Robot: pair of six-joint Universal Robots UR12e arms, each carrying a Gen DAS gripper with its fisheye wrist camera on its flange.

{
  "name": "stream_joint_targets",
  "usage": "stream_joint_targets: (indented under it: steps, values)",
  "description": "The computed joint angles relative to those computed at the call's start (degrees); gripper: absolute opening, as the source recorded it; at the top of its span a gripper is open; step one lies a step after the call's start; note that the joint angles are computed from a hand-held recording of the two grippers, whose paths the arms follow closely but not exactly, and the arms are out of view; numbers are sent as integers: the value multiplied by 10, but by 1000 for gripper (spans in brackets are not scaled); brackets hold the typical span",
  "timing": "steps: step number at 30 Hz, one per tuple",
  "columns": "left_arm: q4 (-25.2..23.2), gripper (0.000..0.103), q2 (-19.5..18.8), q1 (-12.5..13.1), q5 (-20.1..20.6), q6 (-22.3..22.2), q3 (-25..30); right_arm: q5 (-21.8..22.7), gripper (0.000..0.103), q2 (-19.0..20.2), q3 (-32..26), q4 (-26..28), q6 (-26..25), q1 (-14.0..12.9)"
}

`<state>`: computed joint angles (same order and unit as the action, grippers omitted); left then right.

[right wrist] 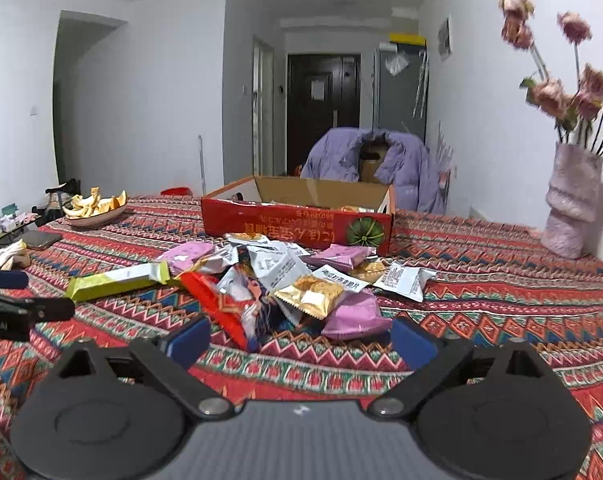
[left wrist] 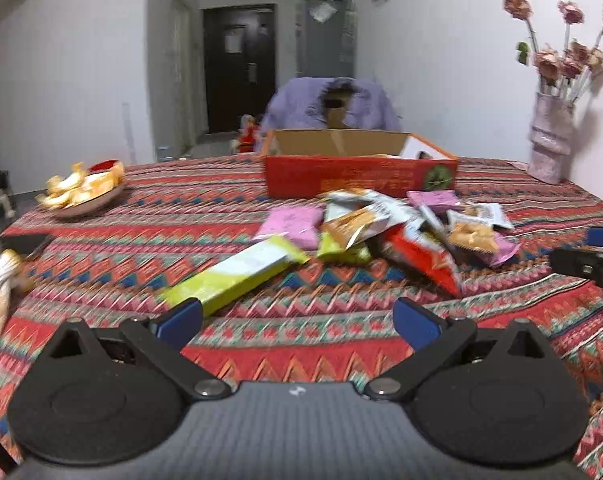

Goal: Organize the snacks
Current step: 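Move both tools back to the snack pile and lower toward packets, then grasp a cracker packet with the right tool while the left grasps a white packet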

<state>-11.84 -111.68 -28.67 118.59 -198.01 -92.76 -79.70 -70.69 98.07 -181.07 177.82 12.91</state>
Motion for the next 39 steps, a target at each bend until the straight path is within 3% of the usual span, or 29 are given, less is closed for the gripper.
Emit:
stream_joint_targets:
  steps: [4,10,12,16,20,22,26,28,30,33,36,37,39]
  values:
    - [52,103,-28,19,-52,102,35,32,87,25,-42,35,14,-7]
    - [5,99,-70,58,-177,204,100,24,85,69,-107,90,21,-3]
    - [-32,93,-85,66,-200,212,125,24,85,85,-129,115,37,-2]
    - [-71,80,-108,93,-295,218,162,29,85,113,-157,128,92,-3]
    - [-77,79,-127,110,-362,230,183,8,85,130,-173,118,87,5]
    - [-79,78,-133,113,-383,243,190,0,80,135,-179,119,62,8]
    - [-87,74,-136,122,-406,222,189,-25,71,136,-180,115,28,11]
    - [-71,56,-136,122,-394,205,184,-23,65,137,-180,117,29,9]
    - [-52,46,-133,123,-392,183,173,-12,64,138,-181,114,39,5]
    - [-40,39,-126,121,-392,156,162,9,66,142,-179,97,52,2]
    - [-43,33,-117,112,-363,145,157,-14,61,142,-182,99,17,9]
    - [-50,28,-113,108,-348,141,156,-13,49,141,-182,101,12,10]
    - [-54,25,-103,100,-317,134,150,-21,48,137,-177,99,-7,12]
